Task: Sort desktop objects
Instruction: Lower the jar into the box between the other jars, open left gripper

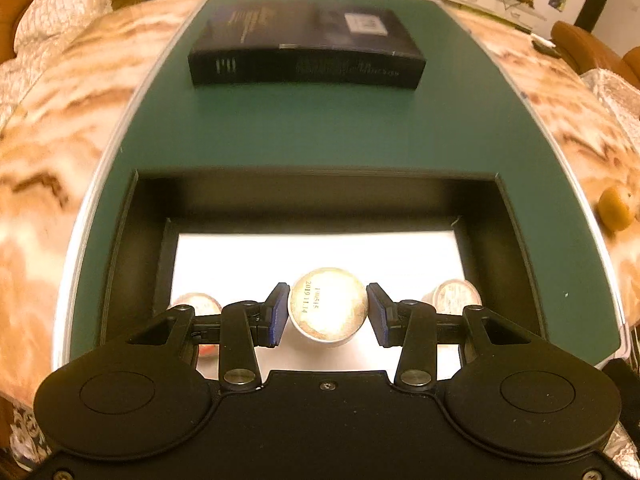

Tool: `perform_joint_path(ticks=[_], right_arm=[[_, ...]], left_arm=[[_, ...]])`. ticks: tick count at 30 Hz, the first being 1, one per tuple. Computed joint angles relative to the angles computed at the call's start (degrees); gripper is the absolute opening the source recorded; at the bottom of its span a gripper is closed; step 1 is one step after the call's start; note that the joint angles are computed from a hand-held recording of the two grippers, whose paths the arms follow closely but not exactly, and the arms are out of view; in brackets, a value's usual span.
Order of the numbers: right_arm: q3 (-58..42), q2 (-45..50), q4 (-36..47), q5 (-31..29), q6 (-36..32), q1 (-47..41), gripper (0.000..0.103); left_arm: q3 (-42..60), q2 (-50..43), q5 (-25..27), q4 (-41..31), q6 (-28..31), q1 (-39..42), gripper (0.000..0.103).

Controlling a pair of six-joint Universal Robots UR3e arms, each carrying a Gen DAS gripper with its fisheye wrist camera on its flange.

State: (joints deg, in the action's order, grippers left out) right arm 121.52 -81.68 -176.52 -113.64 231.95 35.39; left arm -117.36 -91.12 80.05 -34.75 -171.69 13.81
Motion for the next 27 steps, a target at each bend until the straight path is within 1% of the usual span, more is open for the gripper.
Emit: perform_joint_path(ticks=[2, 5, 10, 18, 19, 20, 21, 22, 23, 25, 27], right_arm=[[0.5, -0.3, -0.1, 0.0, 0.4, -0.2, 0.096], [1.0, -0.7, 0.2, 0.8, 0.8, -1.1, 0.096], [0.8, -0.6, 0.7, 1.9, 1.0, -1.7, 0.096], [0.2, -0.4, 1.3, 2.0, 1.1, -1.6, 0.096], [0.3, -0.4, 1.3, 2.2, 1.2, -1.7, 0.096], [0.3, -0.5, 1.4, 2.2, 1.3, -1.7, 0.096], [0.3, -0.5, 1.5, 2.2, 1.4, -1.7, 0.096], [0.2, -0.5, 1.6, 2.2, 1.4, -1.6, 0.096], [0.1, -0.5, 1.7, 2.1, 1.4, -1.5, 0.096], [-0.3, -0.4, 2.0, 1.8, 1.3, -1.3, 0.096], [-0.4, -0.3, 2.2, 1.5, 1.4, -1.1, 0.096]], left_arm=[[-0.5, -1.4, 0.9, 1.7, -0.7, -0.8, 0.041], [-0.9, -2.7, 0.0, 2.1, -0.7, -0.6, 0.041], [-1.2, -5.0, 0.9, 4.3, -1.4, -1.4, 0.041], [-2.0, -5.8, 1.9, 6.3, -1.4, -2.3, 0.041], [-2.1, -5.7, 1.9, 6.4, -1.4, -2.3, 0.043], [-2.2, -5.7, 2.1, 6.6, -1.3, -2.4, 0.053], [-2.6, -5.6, 2.6, 7.4, -1.3, -2.7, 0.06], [-3.3, -5.3, 3.0, 8.5, -1.1, -2.9, 0.071], [-4.2, -4.8, 3.0, 9.6, -1.0, -2.8, 0.075], [-5.7, -2.8, 2.0, 9.9, -0.7, -1.8, 0.076], [-6.9, 0.0, 0.6, 8.3, -0.5, -0.2, 0.078]])
